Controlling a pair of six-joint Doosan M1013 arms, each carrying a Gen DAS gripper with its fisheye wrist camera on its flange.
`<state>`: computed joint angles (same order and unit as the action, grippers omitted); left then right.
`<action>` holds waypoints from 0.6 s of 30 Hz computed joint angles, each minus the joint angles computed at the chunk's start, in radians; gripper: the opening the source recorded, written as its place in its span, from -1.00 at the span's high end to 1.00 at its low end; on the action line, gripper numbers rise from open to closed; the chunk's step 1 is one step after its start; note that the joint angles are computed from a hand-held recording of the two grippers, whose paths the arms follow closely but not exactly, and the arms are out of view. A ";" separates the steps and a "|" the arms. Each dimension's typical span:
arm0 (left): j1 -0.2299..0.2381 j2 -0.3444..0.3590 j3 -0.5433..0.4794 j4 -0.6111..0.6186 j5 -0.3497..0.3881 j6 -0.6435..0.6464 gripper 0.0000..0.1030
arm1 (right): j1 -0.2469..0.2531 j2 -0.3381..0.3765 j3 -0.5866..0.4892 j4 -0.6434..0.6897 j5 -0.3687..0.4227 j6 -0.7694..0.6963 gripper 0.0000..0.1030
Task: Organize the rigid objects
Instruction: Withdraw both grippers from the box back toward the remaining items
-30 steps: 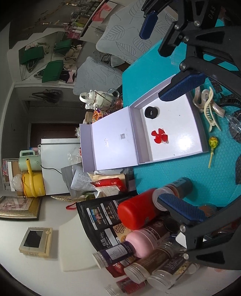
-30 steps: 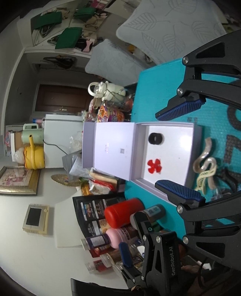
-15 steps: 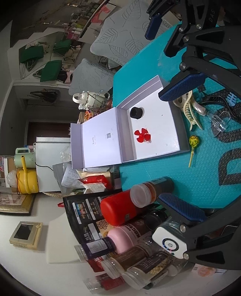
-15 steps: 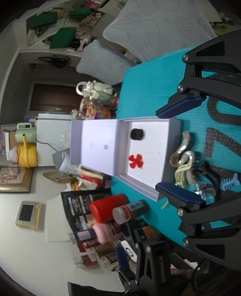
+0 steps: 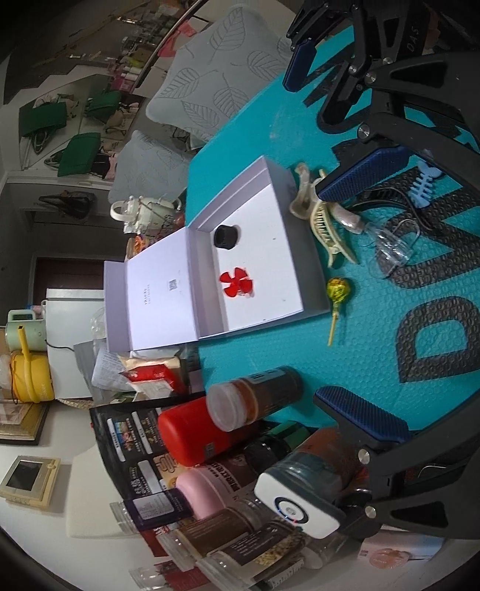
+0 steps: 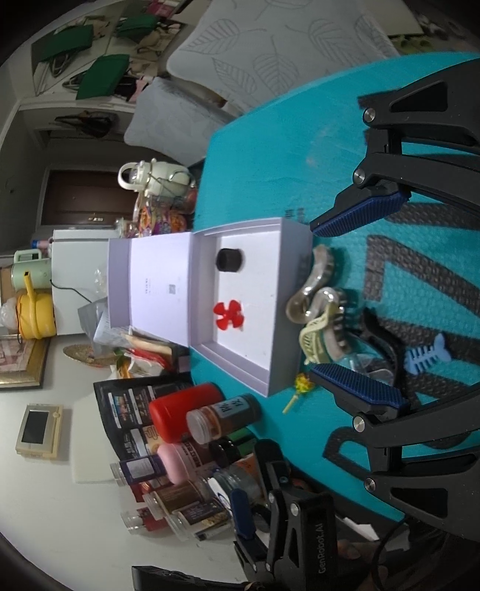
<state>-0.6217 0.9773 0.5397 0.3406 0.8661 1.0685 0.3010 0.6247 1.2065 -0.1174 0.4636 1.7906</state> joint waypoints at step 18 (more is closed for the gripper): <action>0.002 -0.047 0.144 -0.109 -0.053 0.071 -0.97 | 0.009 0.003 0.075 0.068 0.008 -0.083 -0.39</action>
